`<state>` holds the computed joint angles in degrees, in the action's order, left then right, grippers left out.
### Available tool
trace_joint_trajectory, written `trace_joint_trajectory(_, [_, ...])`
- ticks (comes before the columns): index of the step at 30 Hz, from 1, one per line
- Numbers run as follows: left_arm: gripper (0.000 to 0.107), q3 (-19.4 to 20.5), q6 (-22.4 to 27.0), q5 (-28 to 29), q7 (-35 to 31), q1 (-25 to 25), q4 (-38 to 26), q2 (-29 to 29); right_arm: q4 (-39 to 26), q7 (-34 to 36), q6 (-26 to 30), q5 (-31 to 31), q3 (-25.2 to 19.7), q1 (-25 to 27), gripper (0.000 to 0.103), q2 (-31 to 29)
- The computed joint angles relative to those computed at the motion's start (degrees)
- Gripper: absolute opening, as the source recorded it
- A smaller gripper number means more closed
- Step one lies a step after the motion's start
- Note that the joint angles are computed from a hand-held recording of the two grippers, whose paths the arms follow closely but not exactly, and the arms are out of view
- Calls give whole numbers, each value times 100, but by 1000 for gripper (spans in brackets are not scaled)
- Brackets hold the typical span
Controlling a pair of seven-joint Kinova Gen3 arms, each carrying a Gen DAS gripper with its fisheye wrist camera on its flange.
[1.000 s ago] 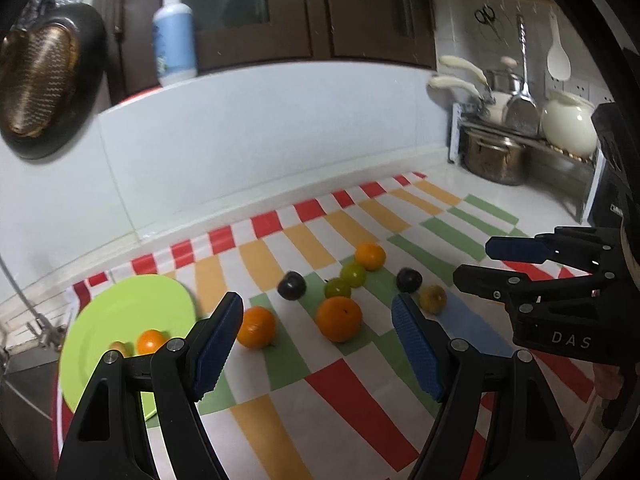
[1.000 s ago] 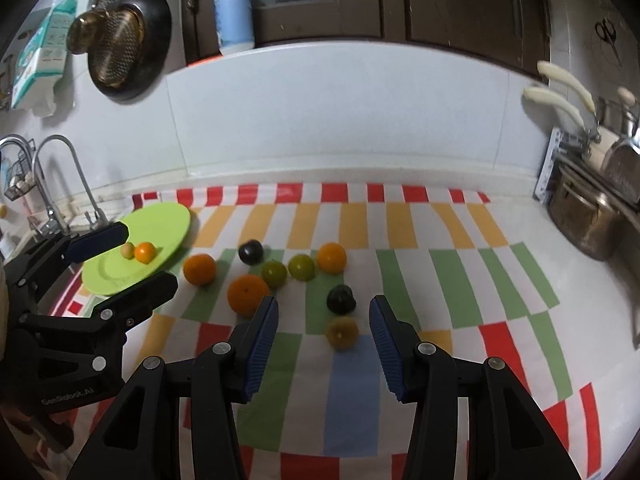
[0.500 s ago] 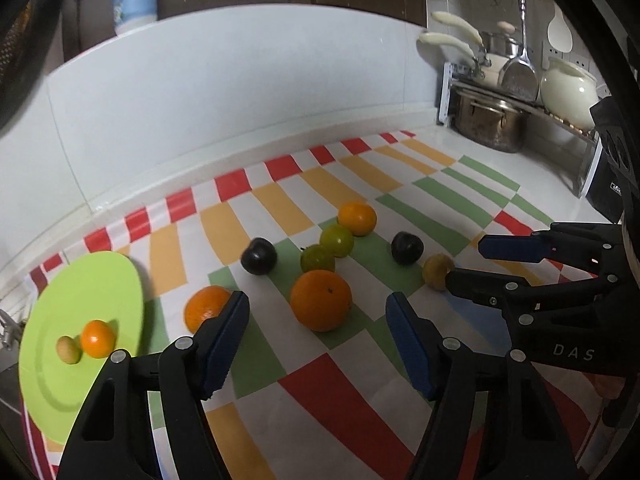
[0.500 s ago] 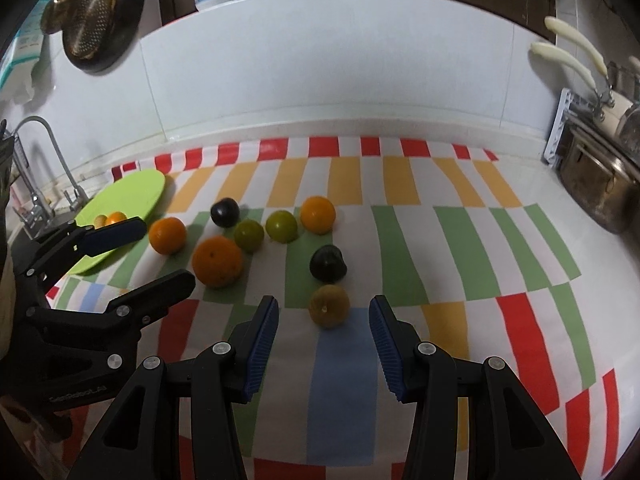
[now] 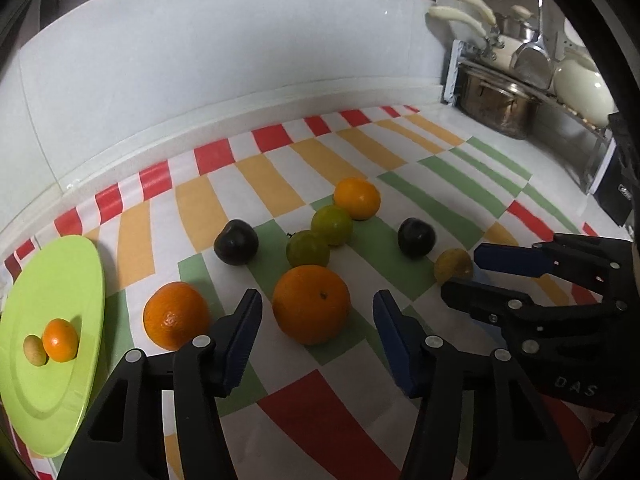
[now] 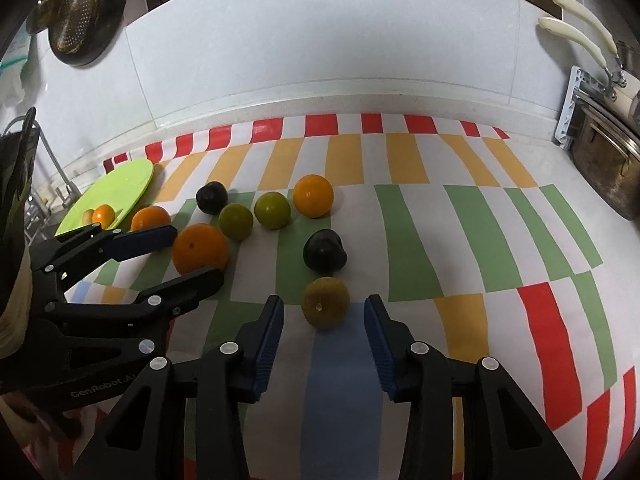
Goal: Organize fruits
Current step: 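Move both tools back to the fruit cluster, then grasp a large orange with the left tool while the right tool grasps a brown fruit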
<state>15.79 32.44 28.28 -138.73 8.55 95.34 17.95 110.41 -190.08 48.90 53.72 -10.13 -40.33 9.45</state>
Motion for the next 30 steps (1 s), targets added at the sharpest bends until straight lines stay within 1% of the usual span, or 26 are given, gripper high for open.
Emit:
trace_joint_trajectory(2, [50, -89, 95, -140, 211, 109, -111, 75, 19, 33, -123, -24, 18, 53, 39, 2])
trace_joint_trajectory(4, [46, -101, 164, -195, 310, 131, -178, 130, 2, 97, -154, -45, 33, 76, 38, 35])
trace_joint_trajectory(9, [40, -101, 124, -291, 437, 150, -179, 145, -16, 150, -193, -50, 79, 74, 34, 80])
trace_joint_trajectory(11, [40, -63, 147, -265, 408, 105, -178, 148, -41, 180, -127, -34, 86, 46, 31, 119])
trace_joint_trajectory(14, [40, -66, 181, -277, 450, 108, -187, 141, -59, 219, -114, -46, 107, 35, 29, 144])
trace_joint_trajectory(16, [40, -31, 243, -203, 408, 47, -181, 116, -51, 229, -145, -57, 114, 39, 29, 125])
trace_joint_trajectory(23, [40, -65, 207, 25, 280, -61, 28, -172, -64, 177, -98, 79, 48, -10, 29, -29])
trace_joint_trajectory(30, [40, -177, 156, 453, 9, -239, 290, -587, -184, 172, 48, 262, -95, -89, 29, -123])
